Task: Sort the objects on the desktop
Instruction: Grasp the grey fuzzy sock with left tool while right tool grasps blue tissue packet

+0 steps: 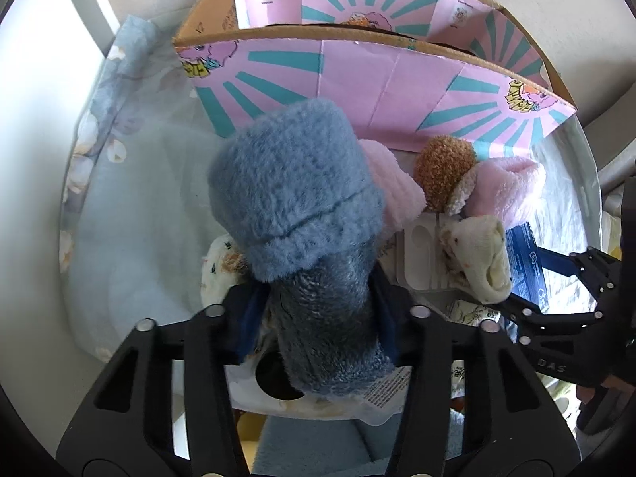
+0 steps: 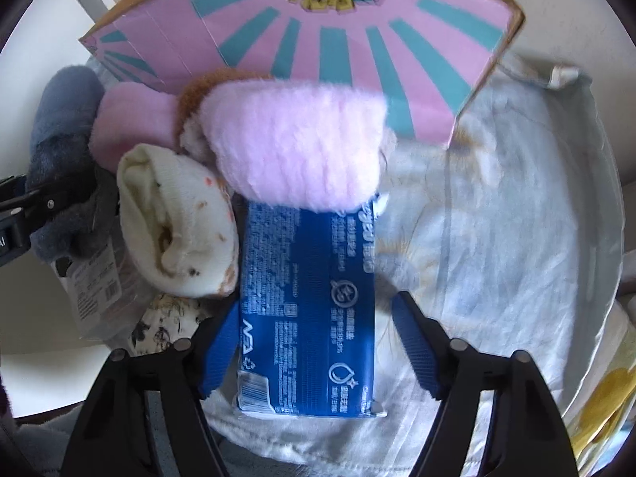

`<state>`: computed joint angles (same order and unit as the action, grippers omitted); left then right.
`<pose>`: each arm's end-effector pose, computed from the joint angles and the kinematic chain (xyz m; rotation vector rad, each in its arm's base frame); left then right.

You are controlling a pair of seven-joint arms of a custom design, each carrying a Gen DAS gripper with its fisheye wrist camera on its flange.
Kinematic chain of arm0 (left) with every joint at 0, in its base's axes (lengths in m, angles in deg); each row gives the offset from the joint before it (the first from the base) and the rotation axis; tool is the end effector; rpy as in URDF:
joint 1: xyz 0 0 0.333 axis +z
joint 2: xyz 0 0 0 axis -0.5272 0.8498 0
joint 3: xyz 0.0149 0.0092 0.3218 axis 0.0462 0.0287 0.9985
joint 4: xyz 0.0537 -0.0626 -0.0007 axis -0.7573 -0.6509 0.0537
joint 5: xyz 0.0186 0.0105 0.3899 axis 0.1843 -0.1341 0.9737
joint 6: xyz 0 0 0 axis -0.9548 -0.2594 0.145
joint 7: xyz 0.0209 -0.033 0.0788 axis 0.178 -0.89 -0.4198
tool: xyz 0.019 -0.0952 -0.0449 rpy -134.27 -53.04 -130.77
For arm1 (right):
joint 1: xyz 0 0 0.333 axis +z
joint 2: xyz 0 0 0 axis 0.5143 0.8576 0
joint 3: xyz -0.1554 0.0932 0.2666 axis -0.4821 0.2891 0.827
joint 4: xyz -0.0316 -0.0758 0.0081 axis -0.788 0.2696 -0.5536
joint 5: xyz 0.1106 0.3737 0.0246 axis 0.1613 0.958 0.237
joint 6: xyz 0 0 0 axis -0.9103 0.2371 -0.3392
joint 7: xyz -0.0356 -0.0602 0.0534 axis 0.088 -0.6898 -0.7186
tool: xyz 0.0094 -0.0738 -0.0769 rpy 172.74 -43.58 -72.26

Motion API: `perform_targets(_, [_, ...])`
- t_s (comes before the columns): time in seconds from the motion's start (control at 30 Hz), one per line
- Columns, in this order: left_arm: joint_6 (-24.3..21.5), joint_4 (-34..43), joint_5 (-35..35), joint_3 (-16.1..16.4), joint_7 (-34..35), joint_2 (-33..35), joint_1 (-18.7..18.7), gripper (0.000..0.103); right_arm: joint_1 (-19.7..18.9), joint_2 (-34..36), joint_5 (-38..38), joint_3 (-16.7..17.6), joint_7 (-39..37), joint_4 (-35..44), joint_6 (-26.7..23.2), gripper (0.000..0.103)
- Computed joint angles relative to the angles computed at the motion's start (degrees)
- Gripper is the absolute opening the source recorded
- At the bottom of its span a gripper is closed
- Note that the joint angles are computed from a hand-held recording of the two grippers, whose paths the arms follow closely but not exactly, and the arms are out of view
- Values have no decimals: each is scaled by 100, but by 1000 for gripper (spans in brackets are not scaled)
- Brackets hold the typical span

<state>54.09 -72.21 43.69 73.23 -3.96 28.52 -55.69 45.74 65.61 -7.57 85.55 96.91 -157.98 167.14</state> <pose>0.6329 -0.3605 0.3889 -2.3465 1.7479 -0.3397 0.6668 0.2391 0.3389 -2.7048 1.1188 -0.0468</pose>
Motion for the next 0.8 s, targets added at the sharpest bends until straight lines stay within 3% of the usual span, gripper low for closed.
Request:
perform_targets(0.07, [23, -4, -8, -9, 34, -8, 11, 33, 8, -86, -39, 15, -93, -128, 116, 57])
perform_targets(0.23, [-46, 4, 0, -40, 199, -112, 17, 27, -26, -255, -79, -30, -72, -260, 36, 56])
perform_targets(0.63, [-101, -149, -124, -149, 606, -659, 166, 26, -388, -822, 205, -140, -227, -422, -318, 56])
perform_targets(0.8, [-196, -28, -148, -178, 935, -778, 263, 26, -511, -772, 415, -153, -261, -12, -591, 56])
